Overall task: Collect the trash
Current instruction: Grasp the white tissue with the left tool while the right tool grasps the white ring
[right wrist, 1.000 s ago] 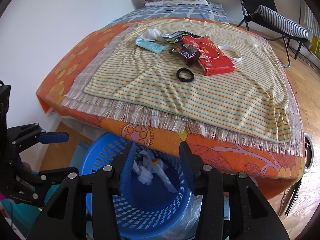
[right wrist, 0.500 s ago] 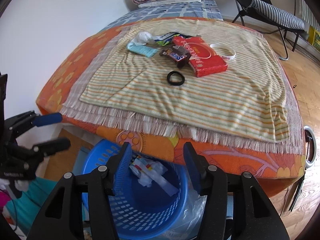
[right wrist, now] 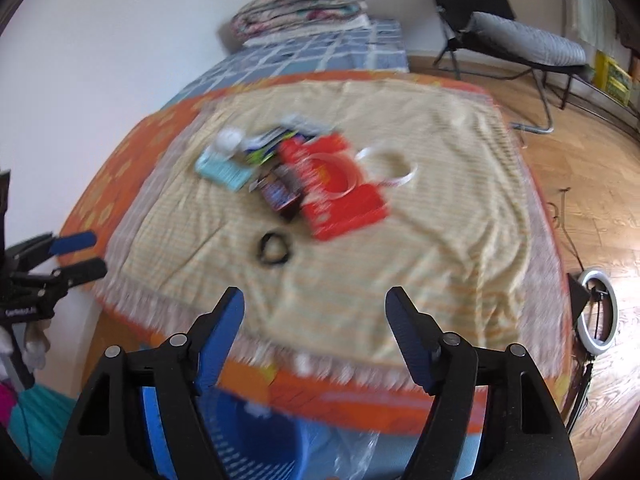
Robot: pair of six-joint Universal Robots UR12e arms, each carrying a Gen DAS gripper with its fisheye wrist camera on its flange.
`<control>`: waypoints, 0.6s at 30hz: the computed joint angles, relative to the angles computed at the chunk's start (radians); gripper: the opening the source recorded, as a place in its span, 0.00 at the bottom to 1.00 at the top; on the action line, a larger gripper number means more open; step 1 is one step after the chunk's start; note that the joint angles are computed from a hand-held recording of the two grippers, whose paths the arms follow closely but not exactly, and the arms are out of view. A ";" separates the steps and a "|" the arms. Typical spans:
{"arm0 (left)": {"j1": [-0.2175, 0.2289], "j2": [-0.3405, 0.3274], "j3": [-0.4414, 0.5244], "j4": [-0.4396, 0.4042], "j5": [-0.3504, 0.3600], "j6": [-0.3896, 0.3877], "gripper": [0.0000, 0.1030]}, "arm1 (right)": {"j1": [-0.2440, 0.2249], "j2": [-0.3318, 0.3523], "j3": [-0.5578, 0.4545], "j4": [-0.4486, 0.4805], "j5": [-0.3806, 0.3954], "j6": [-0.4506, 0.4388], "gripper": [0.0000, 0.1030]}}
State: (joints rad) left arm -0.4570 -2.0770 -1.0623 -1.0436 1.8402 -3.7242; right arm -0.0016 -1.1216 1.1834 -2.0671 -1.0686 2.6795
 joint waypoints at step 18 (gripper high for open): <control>0.132 -0.128 0.138 0.041 -0.064 -0.003 0.70 | 0.032 0.238 -0.354 0.112 -0.118 0.123 0.71</control>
